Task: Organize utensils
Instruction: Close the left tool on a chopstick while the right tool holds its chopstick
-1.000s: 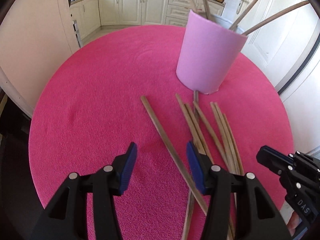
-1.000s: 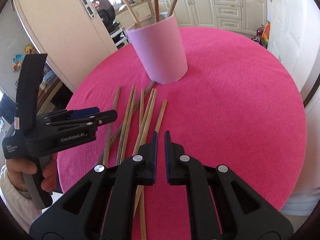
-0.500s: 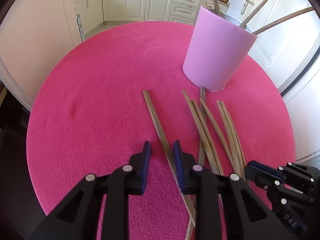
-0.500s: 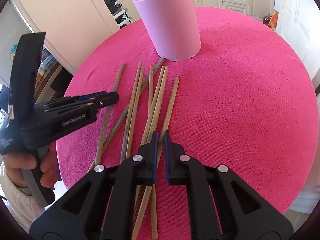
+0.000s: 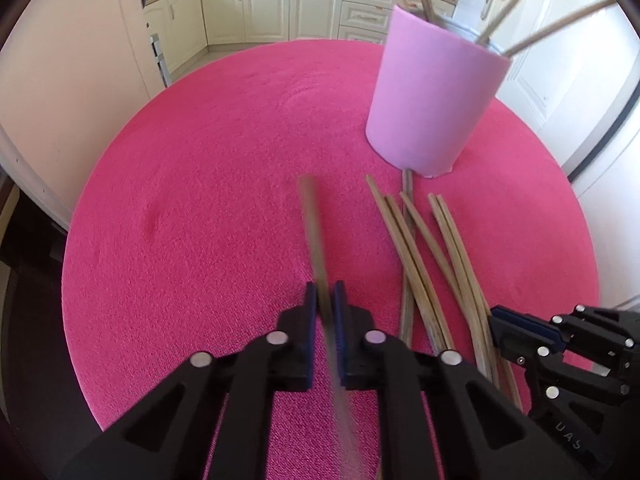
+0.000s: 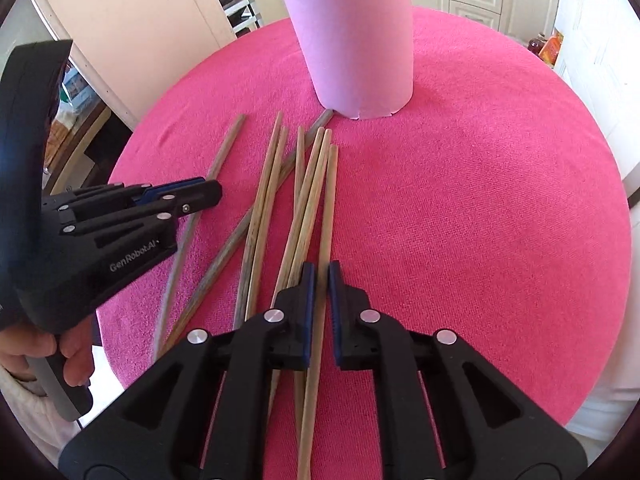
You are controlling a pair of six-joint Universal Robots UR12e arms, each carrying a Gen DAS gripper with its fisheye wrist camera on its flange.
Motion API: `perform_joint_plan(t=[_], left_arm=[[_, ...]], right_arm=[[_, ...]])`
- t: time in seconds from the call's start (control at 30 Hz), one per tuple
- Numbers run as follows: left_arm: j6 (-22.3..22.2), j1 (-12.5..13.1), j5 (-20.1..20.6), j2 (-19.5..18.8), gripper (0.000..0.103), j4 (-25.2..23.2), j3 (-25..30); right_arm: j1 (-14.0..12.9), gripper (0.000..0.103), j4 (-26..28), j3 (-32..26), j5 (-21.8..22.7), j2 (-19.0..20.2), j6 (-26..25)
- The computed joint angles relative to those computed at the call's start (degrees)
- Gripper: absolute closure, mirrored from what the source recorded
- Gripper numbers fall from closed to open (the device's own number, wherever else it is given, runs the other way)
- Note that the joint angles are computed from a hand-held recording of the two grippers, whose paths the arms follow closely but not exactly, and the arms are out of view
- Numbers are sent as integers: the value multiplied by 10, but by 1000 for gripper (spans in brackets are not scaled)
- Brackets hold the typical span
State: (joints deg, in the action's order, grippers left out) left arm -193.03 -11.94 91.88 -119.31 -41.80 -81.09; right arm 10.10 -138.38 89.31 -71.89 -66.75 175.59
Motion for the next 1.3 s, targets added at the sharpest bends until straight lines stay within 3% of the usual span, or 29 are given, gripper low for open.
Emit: perform_joint_plan(t=[0.47,0.6,0.97,1.13,1.3], left_arm=[[-17,2,-21,26,97,90,-35],[-13,0,-20,24,97,84,-29],[-4,6,-41,19,97,60,-26],[-8,7,-42,18,97,58,-25],[-8,8,-48,22,97,69,-31]], right_arm=[[-22,97,-82,31,51,-17,35],[-20,96,-32,17,47,-14,11],[7,93,34,-19,-26,4,-20],[17,94,17,-18,-59,6,-42],[10,97,-18,0,-46,0,-30]])
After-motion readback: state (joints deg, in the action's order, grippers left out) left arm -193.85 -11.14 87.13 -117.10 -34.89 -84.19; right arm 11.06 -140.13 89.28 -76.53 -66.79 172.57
